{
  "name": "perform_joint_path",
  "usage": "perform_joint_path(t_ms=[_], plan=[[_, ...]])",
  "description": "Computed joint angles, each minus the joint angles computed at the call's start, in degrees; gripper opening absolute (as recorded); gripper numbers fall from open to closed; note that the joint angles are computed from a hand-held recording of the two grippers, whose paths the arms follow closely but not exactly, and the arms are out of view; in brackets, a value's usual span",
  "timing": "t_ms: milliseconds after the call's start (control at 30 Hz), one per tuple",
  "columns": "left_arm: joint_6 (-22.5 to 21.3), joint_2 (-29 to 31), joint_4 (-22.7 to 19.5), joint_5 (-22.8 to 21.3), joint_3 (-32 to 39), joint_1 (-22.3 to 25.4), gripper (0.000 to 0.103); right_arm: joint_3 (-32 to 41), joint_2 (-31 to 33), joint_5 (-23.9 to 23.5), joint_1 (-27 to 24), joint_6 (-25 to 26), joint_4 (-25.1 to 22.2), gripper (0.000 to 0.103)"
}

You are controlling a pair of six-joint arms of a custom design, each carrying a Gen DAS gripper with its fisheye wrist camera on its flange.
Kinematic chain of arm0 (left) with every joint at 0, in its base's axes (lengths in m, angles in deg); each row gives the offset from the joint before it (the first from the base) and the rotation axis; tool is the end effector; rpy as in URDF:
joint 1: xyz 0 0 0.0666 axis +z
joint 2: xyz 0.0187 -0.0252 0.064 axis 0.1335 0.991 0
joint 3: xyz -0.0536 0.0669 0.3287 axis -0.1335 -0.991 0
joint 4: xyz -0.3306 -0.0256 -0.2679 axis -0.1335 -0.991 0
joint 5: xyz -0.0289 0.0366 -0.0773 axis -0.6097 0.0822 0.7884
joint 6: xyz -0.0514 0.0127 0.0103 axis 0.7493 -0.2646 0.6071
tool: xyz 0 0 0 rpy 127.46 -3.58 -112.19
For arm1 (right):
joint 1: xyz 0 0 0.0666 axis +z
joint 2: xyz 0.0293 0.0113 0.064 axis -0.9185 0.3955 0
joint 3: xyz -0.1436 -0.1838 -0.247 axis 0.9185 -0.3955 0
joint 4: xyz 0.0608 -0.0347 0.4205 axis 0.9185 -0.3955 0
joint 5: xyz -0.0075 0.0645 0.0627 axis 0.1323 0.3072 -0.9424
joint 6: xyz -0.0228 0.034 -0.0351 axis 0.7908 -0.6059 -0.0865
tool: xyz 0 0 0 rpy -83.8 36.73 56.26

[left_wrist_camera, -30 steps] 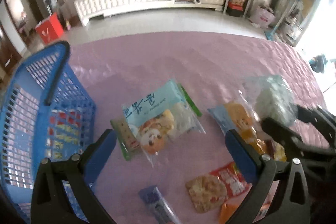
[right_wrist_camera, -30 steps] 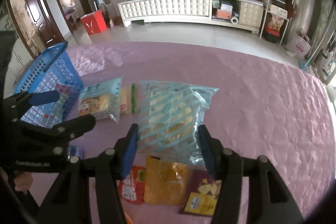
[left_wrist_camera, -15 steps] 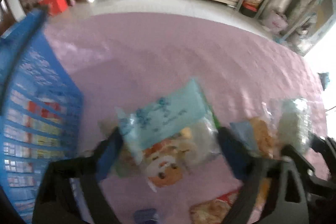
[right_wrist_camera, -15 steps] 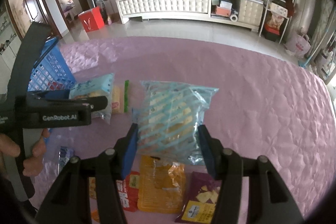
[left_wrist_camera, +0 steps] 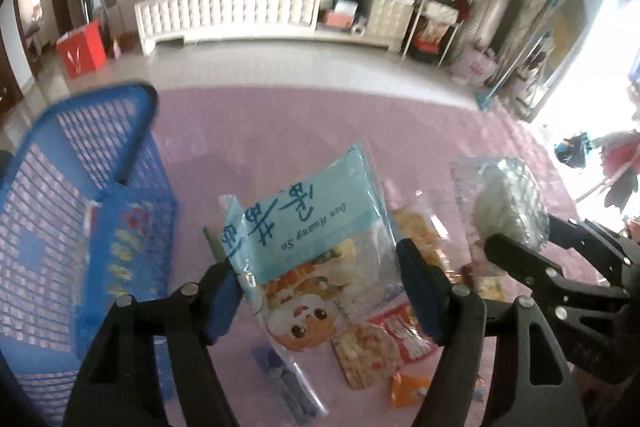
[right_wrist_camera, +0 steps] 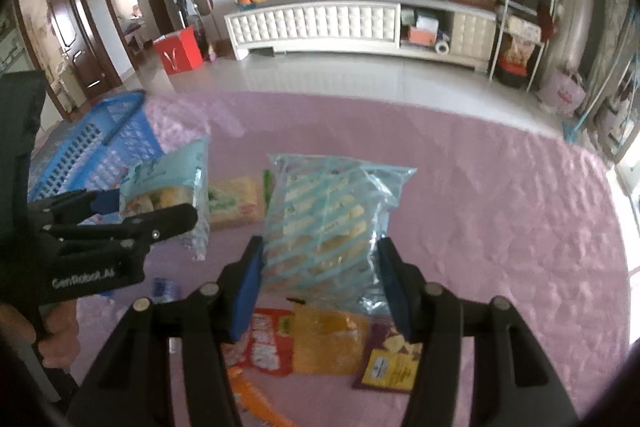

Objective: Organize snacks
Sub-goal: 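Lift the striped bag with the right tool while the left tool closes on the light-blue cake pack, then carry the striped bag and the cake pack over the blue basket with both tools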

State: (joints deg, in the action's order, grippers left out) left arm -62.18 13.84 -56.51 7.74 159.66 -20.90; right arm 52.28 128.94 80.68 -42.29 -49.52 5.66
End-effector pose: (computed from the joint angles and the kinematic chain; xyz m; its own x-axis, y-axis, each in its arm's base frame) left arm 0.4615 -0.2508 0.4168 -0.7999 0.1200 -0.5881 0.2513 0.9567 -0.1466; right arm 0.4086 0.1812 0.4802 -0.7808 -0.0654 -0.6214 -0.1542 0.9839 0.0902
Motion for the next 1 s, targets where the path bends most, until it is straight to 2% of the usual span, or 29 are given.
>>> perform_joint_path(t_ms=[133,300,400,633,767,1000], plan=[[-2.2,-5.2,0.3,1.1,-1.7,0.6,0.070,3.9,-0.9,3.6,3.4,-0.4,-2.3,0.060],[-5.4,-11.4,1.0,2.8,-4.0,2.3,0.070,8.0,-1.4,5.2,7.1,-2.2,-4.3,0.060],[-8.0,-15.1,1.4,3.8,-5.1,3.3,0.070,11.1,-0.7,8.7,10.3,-3.0,-5.3,0.060],[-12.6,-21.4,1.4,6.9,-6.4,7.5,0.070,16.5,2.0,13.1,16.7,-5.4,-4.9,0.060],[-15.4,-24.1,0.6,8.5,-7.3,11.4,0.070,18.4,3.9,13.4,18.5,-6.9,-3.6,0.060],[-20.1,-24.7,-2.1,11.7,-6.2,18.8,0.070,22.5,9.3,12.3,20.6,-7.8,-1.8,0.060]])
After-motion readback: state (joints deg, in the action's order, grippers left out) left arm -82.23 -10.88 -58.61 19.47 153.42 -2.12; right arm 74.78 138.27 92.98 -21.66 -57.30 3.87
